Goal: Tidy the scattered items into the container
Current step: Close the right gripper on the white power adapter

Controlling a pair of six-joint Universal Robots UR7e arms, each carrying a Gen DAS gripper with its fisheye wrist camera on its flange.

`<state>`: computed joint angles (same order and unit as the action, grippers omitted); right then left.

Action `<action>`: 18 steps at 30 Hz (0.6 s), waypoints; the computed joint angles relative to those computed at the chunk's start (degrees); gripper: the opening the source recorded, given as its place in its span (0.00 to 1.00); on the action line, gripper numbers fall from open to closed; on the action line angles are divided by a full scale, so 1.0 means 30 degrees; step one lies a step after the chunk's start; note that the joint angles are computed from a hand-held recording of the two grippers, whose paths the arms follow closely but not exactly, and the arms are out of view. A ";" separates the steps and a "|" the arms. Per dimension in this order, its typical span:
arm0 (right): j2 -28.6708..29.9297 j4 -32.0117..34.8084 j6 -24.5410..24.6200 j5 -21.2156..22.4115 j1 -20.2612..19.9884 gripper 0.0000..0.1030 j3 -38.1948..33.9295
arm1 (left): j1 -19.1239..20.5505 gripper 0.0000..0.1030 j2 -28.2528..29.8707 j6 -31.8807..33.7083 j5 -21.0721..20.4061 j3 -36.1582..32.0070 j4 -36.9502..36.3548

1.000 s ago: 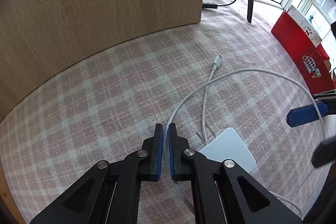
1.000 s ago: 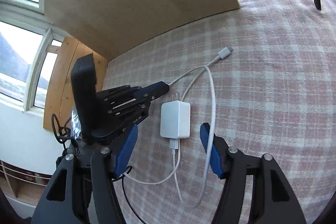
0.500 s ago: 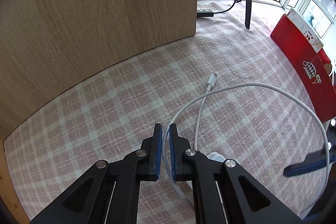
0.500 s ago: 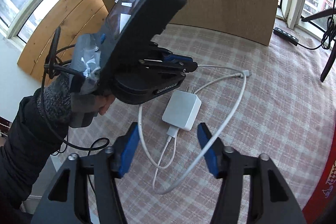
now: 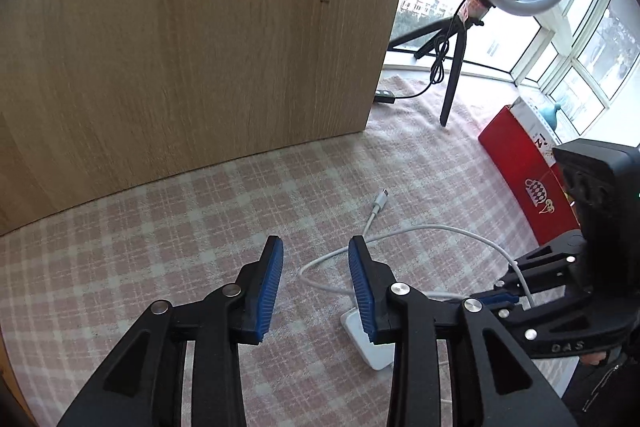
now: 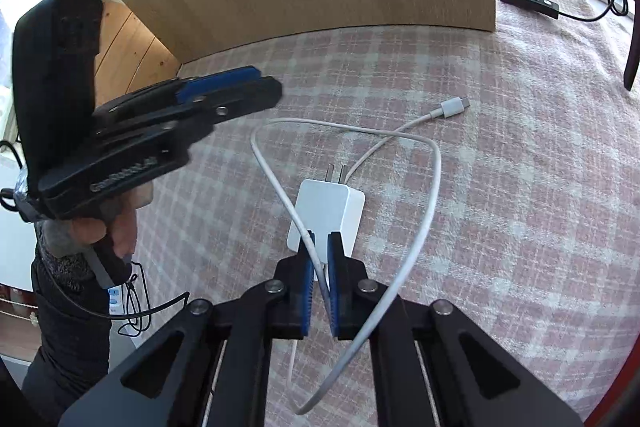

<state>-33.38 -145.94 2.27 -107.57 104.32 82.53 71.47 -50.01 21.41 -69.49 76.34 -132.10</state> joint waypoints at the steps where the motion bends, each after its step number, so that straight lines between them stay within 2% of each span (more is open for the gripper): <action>1: -0.0025 -0.0059 0.0148 0.0036 -0.0065 0.07 0.0017 | 0.0036 0.31 -0.0303 0.0028 -0.0113 0.0294 -0.0230; 3: -0.0079 -0.0190 0.0447 0.0230 -0.0225 0.07 0.0057 | 0.0180 0.31 -0.1073 -0.0020 -0.0302 0.1188 -0.0874; 8: 0.0028 -0.0142 0.1042 0.0949 -0.0588 0.07 -0.0144 | 0.0970 0.31 -0.1830 -0.1356 -0.2846 0.2485 -0.0088; 12: 0.0303 0.0118 0.1459 0.1283 -0.0673 0.07 -0.0424 | 0.0829 0.30 -0.1585 -0.0950 -0.2222 0.3461 0.0510; 14: 0.0356 0.0030 0.1487 0.1116 -0.0611 0.07 -0.0420 | 0.0923 0.30 -0.1369 -0.1063 -0.2812 0.3553 0.0684; 18: 0.0469 -0.0210 0.1808 0.0995 -0.0640 0.07 -0.0415 | 0.0828 0.32 -0.1072 -0.1284 -0.2654 0.3777 0.0462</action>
<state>-31.98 -146.57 7.70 -104.59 102.40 81.28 73.96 -53.23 17.56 -77.45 87.67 -130.72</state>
